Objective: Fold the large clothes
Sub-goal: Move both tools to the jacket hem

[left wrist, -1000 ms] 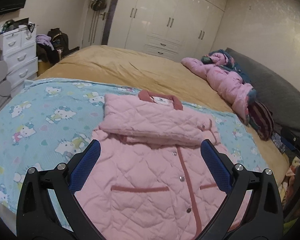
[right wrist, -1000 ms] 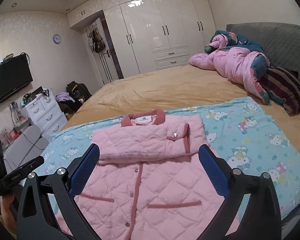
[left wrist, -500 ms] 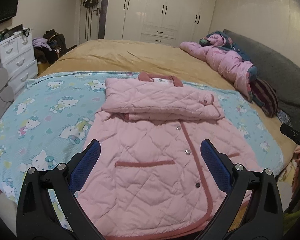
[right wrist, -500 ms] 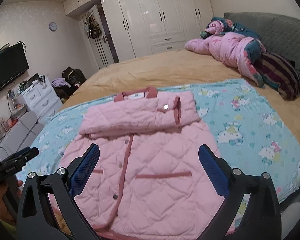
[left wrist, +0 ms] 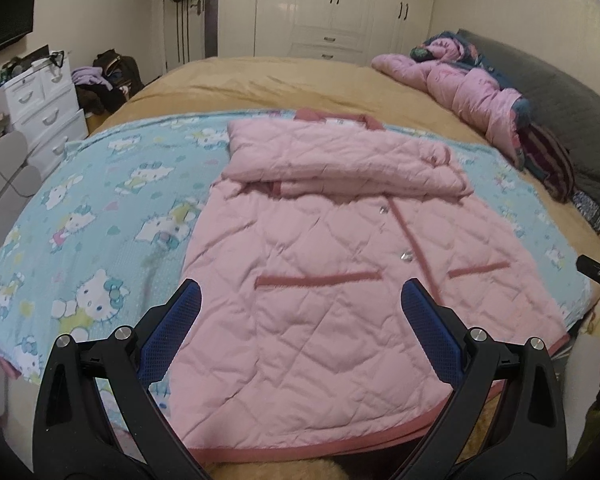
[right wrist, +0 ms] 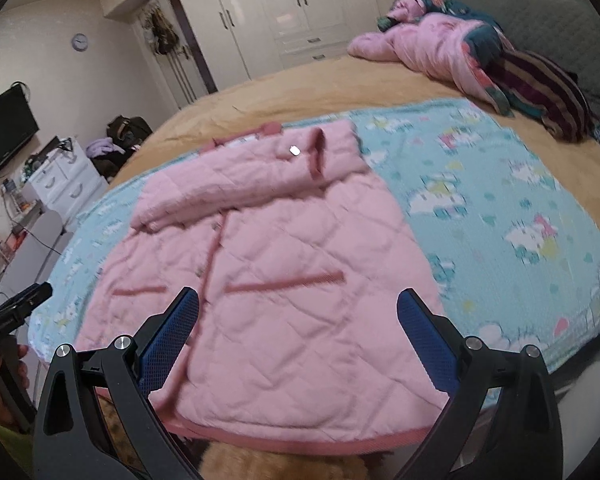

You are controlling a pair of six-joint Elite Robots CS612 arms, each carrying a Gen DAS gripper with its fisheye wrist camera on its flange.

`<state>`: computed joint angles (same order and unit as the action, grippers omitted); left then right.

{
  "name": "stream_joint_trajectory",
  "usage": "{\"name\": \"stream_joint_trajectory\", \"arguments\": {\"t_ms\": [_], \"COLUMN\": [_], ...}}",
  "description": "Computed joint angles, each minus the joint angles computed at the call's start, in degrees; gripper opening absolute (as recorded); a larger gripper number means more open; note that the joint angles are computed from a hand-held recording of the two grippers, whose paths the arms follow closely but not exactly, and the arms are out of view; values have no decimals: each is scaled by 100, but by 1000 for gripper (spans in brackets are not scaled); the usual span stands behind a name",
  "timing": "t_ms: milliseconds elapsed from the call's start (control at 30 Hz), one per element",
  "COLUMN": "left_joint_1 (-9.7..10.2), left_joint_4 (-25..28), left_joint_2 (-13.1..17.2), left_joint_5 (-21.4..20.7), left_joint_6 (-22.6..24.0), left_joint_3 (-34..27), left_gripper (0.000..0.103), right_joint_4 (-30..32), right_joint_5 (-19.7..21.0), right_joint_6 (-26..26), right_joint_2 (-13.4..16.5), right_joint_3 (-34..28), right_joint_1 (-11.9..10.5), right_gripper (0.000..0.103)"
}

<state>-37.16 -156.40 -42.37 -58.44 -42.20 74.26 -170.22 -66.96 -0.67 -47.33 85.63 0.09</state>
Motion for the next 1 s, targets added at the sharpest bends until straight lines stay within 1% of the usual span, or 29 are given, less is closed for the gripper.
{"name": "stream_joint_trajectory", "arguments": {"t_ms": [100,367,533,600,633,733,833,933,1000], "left_joint_1": [27,98,199,262,284,372,423,464,490], "left_joint_4": [165,547,723,747,707,391,6,-381,-797], "left_joint_2": [-5,-56,-182,-257,-280,-341,-320,-233,-148], "left_joint_5": [-46,-105,-200,-329,-405,-820,-1229,-1678,-2039], "left_joint_6": [-143,-425,-806,-1043,-1128,-1312,-1279,-1205,-1160], "left_joint_3": [62,266,574,750,813,1053,1198,1230,1249], "left_gripper": [94,94,94,94,94,94,94,94,94], "right_joint_4": [69,423,591,657,686,747,836,911,953], "right_joint_5": [8,-305,-420,-435,-441,-465,-468,-454,-409], "right_joint_6": [-16,-85,-79,-71,-66,-55,-68,-81,-69], "right_joint_2": [35,117,169,195,206,225,247,262,270], "right_joint_3": [53,126,132,118,117,106,93,88,84], "right_joint_1": [-70,-187,-226,-243,-251,-260,-270,-281,-299], "right_gripper": [99,99,99,99,99,99,99,99,99]}}
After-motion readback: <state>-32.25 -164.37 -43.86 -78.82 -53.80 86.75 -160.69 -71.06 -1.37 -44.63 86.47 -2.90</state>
